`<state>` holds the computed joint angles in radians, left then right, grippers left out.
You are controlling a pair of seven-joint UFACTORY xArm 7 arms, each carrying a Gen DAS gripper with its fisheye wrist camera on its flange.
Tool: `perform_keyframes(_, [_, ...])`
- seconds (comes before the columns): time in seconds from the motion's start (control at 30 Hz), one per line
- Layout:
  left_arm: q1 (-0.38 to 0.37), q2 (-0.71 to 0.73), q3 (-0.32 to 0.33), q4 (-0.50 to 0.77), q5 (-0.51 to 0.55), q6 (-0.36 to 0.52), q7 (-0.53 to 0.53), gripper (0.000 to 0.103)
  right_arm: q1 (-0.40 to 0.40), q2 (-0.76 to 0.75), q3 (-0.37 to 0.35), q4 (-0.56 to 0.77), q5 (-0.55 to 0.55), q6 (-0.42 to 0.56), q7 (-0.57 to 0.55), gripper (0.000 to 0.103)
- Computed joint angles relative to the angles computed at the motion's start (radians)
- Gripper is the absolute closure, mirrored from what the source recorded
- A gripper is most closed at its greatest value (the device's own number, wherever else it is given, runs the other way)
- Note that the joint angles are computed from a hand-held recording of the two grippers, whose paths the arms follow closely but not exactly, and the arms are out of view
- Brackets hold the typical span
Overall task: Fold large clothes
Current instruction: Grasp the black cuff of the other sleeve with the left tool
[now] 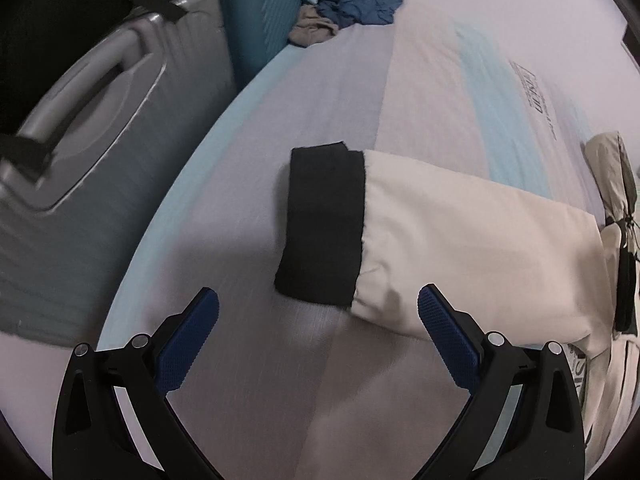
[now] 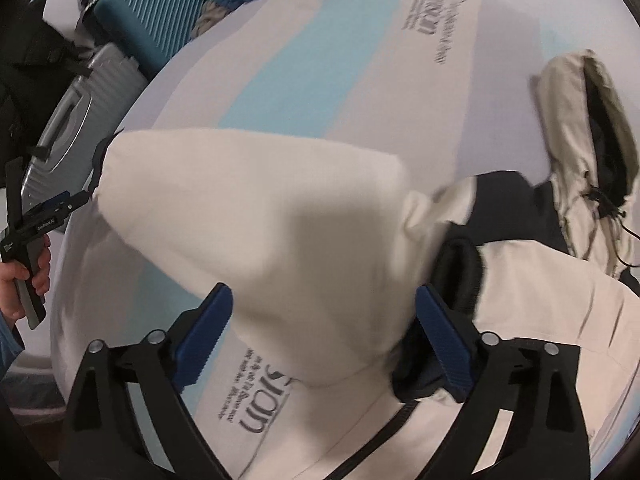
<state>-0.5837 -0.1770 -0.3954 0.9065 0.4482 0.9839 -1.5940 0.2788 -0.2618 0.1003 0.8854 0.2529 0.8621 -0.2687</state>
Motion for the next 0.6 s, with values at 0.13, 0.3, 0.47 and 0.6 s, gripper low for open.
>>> perform_keyframes(0.13, [0.012,0.026,0.022,-0.003,0.007,-0.059,0.050,0.006,-0.026,-0.054,-0.010,-0.074,-0.031,-0.121,0.013,0.009])
perform_keyframes(0.3, [0.022,0.064,0.042,-0.001,0.021,-0.104,0.093,0.006,-0.051,-0.058,-0.036,-0.111,-0.053,-0.170,0.019,0.009])
perform_keyframes(0.47, [0.026,0.093,0.059,-0.001,0.034,-0.136,0.119,0.006,-0.069,-0.054,-0.056,-0.135,-0.049,-0.182,-0.001,0.009])
perform_keyframes(0.6, [0.027,0.110,0.072,0.005,0.032,-0.136,0.155,0.006,-0.078,-0.052,-0.063,-0.151,-0.049,-0.187,-0.017,0.009])
